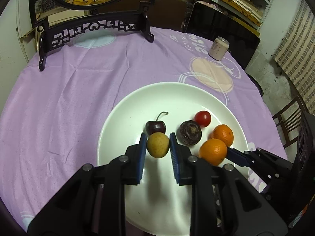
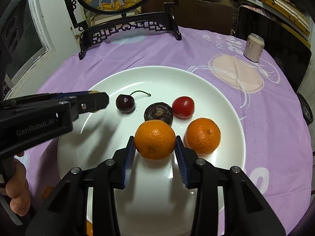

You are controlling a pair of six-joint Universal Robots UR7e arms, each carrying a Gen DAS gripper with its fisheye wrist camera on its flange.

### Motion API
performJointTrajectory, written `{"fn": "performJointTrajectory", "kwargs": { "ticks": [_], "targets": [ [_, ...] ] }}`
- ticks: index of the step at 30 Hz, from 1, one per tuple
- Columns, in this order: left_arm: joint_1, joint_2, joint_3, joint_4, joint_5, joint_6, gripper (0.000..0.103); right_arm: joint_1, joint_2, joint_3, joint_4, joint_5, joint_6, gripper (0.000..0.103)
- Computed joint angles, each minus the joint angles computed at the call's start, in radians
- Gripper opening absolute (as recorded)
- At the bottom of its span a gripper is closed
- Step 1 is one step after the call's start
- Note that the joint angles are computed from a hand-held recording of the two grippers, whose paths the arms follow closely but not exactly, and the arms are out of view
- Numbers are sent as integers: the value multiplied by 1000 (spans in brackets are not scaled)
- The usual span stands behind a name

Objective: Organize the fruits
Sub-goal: 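Carry both fruits onto the white plate and open both tools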

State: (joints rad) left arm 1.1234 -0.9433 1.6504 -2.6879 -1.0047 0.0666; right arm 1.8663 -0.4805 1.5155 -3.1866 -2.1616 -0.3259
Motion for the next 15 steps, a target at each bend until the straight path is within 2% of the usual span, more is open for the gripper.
{"fn": "performJointTrajectory", "kwargs": {
  "ticks": [1, 4, 7, 10, 12, 15],
  "targets": [
    [1, -1, 0, 3, -4, -7, 24, 2, 3, 1, -21, -3, -11, 45],
    [4, -17, 17, -10, -12, -18, 34, 12, 8, 22, -125, -26, -55, 49],
    [-1, -66, 76, -57, -25, -15, 38, 15, -33, 101, -196, -18, -32, 50],
    [-24, -153, 195, -137, -12, -2, 42, 26, -101, 228, -237, -10, 17, 50],
    [-44, -220, 295, -211, 4, 22, 51, 34, -136, 308, -271, 7, 22, 53],
    [-73, -315, 446, -310, 36, 53, 59, 53, -177, 425, -324, 13, 44, 54]
  ]
}}
